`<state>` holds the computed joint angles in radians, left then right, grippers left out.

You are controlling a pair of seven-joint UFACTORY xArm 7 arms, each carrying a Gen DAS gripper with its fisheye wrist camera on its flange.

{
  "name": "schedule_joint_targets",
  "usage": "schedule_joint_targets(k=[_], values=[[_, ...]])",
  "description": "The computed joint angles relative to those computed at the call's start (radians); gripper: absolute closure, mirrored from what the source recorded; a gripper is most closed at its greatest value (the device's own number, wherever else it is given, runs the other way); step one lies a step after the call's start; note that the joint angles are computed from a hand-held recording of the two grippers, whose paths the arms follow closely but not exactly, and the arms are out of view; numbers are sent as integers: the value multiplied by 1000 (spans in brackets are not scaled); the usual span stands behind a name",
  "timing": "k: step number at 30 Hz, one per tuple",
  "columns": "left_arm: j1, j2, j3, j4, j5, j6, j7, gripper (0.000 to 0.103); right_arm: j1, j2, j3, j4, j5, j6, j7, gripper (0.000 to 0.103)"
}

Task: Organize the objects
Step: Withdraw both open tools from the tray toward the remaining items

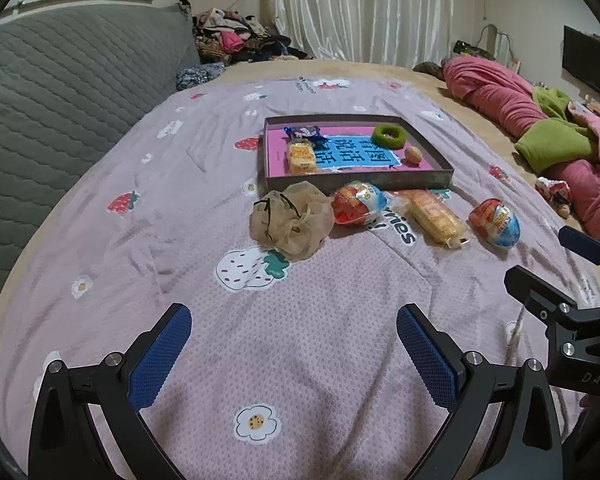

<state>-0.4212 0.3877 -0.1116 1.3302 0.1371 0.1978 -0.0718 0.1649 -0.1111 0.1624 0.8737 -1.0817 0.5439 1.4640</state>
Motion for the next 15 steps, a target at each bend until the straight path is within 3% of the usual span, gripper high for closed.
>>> schedule_joint_targets(k=[4,15], values=[[0,40,-5,51,-7,33,9,1,3,39,-7,27,-13,1,-8,1],[-41,211,34,341,19,141,-17,1,38,159,-67,132,33,21,-110,1]])
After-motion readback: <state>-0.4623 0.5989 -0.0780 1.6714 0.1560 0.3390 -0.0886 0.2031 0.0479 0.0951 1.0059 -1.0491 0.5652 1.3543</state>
